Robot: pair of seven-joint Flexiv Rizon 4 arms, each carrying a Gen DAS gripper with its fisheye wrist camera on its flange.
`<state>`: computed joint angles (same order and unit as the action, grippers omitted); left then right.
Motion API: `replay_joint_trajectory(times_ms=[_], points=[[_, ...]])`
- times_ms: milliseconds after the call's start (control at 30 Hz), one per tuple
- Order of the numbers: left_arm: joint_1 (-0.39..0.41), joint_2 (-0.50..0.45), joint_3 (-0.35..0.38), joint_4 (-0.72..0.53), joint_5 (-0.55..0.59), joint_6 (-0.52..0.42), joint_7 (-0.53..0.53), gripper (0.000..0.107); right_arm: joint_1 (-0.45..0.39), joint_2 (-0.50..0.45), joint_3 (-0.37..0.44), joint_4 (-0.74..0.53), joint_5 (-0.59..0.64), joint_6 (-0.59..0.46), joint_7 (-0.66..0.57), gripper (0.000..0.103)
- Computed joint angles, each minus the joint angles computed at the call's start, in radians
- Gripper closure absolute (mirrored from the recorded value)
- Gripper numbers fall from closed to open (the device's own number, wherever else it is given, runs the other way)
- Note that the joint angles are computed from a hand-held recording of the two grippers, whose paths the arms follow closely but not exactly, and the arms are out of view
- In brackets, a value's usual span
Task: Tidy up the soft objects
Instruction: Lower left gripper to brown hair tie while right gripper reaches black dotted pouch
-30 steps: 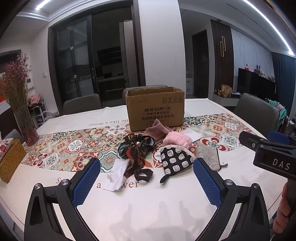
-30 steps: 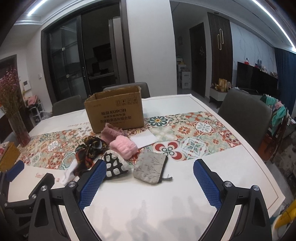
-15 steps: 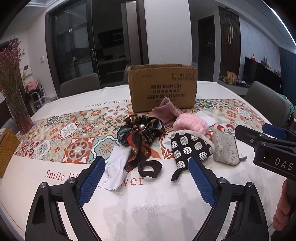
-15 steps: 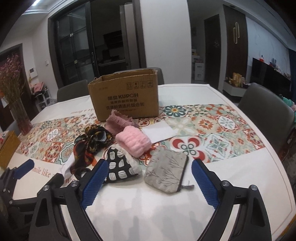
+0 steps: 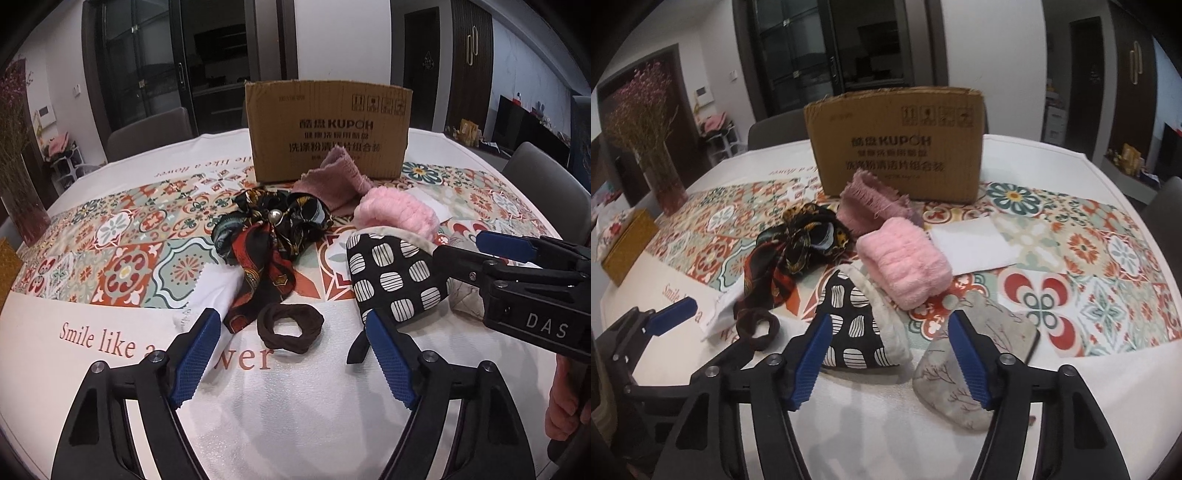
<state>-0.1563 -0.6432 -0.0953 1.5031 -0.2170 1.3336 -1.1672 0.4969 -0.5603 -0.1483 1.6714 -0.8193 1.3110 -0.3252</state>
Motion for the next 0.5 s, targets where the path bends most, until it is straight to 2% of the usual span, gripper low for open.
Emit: replay_joint_trajectory(times_ms=[133, 500], points=[[-0.01, -0.023, 0.014, -0.03, 0.01, -0.03, -0.009, 0.027, -0.039, -0.04, 0.058, -0.044, 0.073, 0.0, -0.11, 0.044], [-0.006, -0.066, 0.017, -0.087, 0.013, -0.095, -0.031, 0.035, -0.045, -0.095, 0.09, -0.107, 0.222, -0.002, -0.263, 0.058]])
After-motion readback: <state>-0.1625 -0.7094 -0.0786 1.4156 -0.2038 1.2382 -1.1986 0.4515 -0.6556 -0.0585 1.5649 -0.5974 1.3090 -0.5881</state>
